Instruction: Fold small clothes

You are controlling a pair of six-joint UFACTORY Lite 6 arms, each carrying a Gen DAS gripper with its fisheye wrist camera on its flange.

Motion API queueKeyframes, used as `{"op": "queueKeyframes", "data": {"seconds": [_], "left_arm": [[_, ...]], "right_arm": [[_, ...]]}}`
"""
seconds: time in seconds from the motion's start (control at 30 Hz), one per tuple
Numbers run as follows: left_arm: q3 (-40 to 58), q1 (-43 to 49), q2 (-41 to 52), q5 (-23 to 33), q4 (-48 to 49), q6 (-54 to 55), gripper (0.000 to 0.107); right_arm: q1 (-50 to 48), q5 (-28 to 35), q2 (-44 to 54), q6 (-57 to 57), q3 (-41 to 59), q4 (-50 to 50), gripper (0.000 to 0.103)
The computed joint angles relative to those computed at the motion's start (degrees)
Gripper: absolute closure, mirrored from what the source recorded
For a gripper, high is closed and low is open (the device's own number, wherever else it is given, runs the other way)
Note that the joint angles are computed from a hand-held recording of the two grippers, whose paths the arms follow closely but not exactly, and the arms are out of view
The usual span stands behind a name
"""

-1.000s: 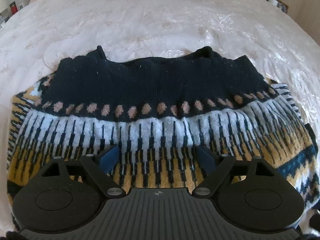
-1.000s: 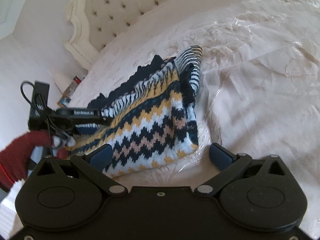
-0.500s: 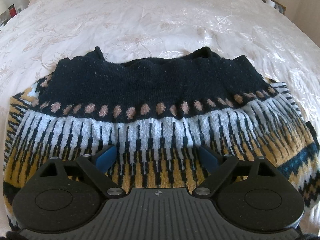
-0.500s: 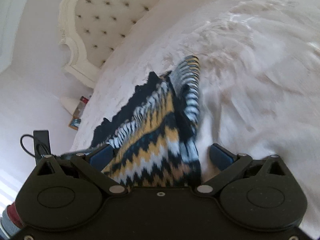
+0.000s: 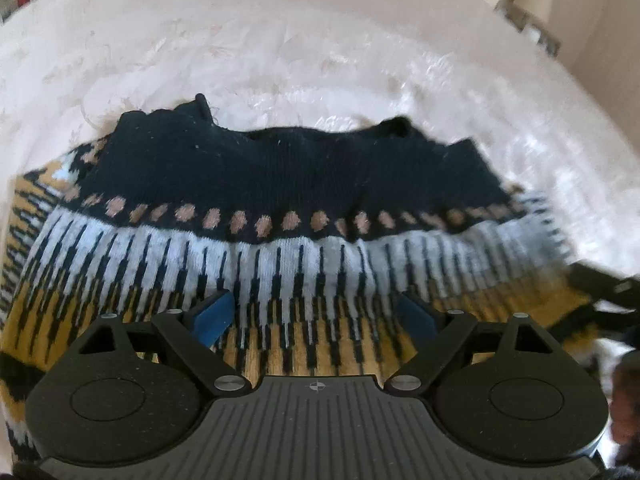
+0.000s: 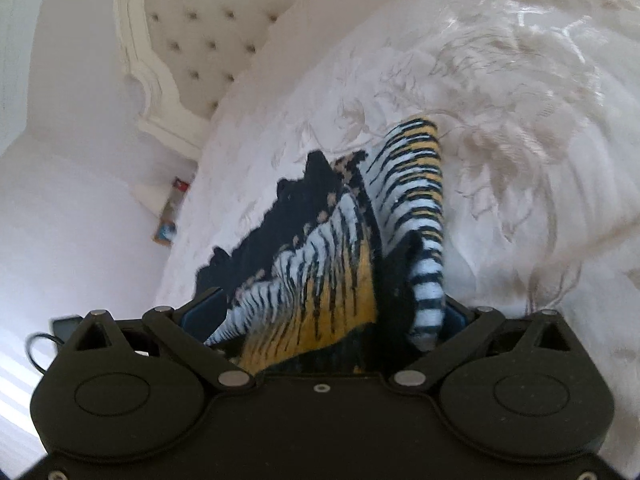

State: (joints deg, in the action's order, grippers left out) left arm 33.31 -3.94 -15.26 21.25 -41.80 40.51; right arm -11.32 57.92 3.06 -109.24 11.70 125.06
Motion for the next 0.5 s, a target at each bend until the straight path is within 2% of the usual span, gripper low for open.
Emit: {"op": "queueKeyframes", "data": {"seconds": [0.1, 0.27, 0.37, 0.5], "left_arm": [[-2.98, 10.55, -7.63, 10.74, -7.90, 10.70, 0.020], [-8.41, 31.86, -20.45, 25.93, -9.36, 24.30, 0.020], [-10.38, 47.81, -24.05, 34.71, -10.74, 35.13, 0.020], [-8.69, 63.36, -19.08, 40.22, -12.26, 46.52, 0.020]], "right_arm": [[2.95, -4.76, -2.80, 1.10, 0.32, 1.01, 0.005], [5.61, -8.71, -4.72, 2.09, 0.45, 3.23, 0.011], [7.12, -12.50, -6.44, 3.27, 0.85, 3.80, 0.028], [10.25, -19.82, -11.42, 4.40, 0.86, 4.45, 0.058]]}}
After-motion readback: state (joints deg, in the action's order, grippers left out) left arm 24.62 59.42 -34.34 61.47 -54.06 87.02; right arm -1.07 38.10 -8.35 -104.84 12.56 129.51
